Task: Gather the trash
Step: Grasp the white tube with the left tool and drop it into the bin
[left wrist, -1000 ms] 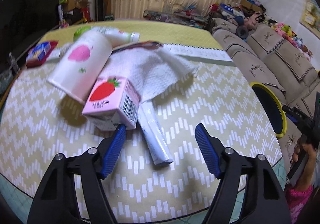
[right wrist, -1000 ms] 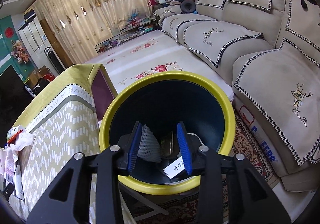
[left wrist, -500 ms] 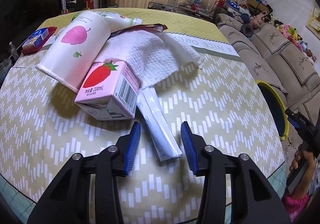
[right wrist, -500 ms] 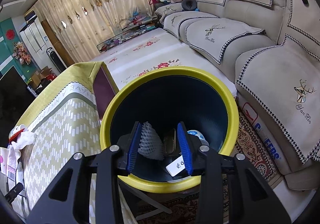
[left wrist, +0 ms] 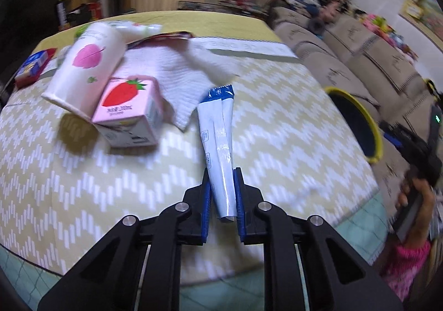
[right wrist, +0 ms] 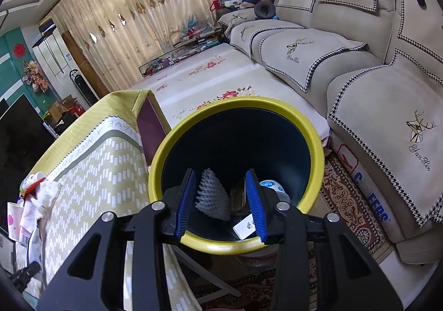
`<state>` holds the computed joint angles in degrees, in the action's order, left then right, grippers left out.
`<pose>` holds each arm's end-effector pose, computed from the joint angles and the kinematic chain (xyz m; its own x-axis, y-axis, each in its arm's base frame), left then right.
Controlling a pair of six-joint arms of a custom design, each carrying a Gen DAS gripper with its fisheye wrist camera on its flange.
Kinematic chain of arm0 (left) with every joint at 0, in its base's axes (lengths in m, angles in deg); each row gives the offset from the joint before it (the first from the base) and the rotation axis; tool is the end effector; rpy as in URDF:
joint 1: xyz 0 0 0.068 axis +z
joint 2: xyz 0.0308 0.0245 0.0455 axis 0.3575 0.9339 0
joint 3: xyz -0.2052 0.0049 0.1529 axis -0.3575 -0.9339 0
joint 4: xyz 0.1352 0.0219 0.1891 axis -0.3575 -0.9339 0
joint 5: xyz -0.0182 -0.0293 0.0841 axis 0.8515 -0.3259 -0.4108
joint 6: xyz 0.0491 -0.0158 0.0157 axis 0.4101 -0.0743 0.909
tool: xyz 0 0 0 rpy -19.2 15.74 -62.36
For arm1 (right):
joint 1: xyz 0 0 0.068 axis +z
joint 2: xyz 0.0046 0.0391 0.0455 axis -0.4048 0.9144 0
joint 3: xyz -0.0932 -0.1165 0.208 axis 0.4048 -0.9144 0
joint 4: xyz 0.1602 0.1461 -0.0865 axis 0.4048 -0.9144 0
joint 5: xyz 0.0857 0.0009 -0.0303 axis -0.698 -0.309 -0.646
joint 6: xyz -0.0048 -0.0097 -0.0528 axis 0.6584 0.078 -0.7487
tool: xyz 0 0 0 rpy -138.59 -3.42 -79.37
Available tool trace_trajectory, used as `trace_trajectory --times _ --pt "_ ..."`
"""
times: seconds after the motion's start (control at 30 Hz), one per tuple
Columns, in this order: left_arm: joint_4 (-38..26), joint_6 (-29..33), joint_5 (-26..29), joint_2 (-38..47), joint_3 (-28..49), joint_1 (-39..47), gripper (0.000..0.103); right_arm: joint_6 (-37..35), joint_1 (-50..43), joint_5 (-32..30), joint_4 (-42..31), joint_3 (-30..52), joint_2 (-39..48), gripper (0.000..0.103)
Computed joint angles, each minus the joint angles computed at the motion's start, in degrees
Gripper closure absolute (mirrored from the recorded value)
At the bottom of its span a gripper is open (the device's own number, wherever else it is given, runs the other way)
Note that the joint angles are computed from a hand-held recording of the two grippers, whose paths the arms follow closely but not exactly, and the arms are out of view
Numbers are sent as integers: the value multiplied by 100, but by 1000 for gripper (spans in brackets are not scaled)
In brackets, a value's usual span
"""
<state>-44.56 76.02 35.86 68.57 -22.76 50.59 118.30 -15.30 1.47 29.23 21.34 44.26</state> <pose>0.2815 0.1389 0.1284 -0.8174 0.1166 -0.5641 0.2684 0.9436 -0.1939 0.3028 0.0377 0.1204 -0.5418 0.4998 -0.6758 0.4111 0.8589 0.3056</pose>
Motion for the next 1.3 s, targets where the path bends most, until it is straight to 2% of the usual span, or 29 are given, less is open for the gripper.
trace_trajectory --times 0.17,0.3,0.53,0.7,0.97,1.2,1.23,1.3 --pt "-528 680 437 -489 -307 42 87 25 70 75 6 -309 -467 67" --pt "-692 851 648 -925 -530 -172 87 14 125 197 -16 -543 -871 66" --pt "-614 401 663 -1303 -620 -1283 87 -11 -19 423 -80 -1020 -1567 63" --pt "-373 -161 381 -1075 -325 -2510 87 -36 -373 349 -19 -1345 -1843 62" --pt "-45 -1103 -252 -154 771 -4141 87 -168 -1122 50 103 -1723 -2046 62" --pt "-152 -1769 -776 1194 2388 -5002 84 -200 -1408 10 88 -1985 -2262 59" --pt "-105 -1848 -856 1309 2503 -5091 82 -207 -1438 -4 95 -2005 -2262 59" --pt "-42 -1963 -994 1538 2766 -5184 65 -228 -1501 -40 105 -2019 -2228 59"
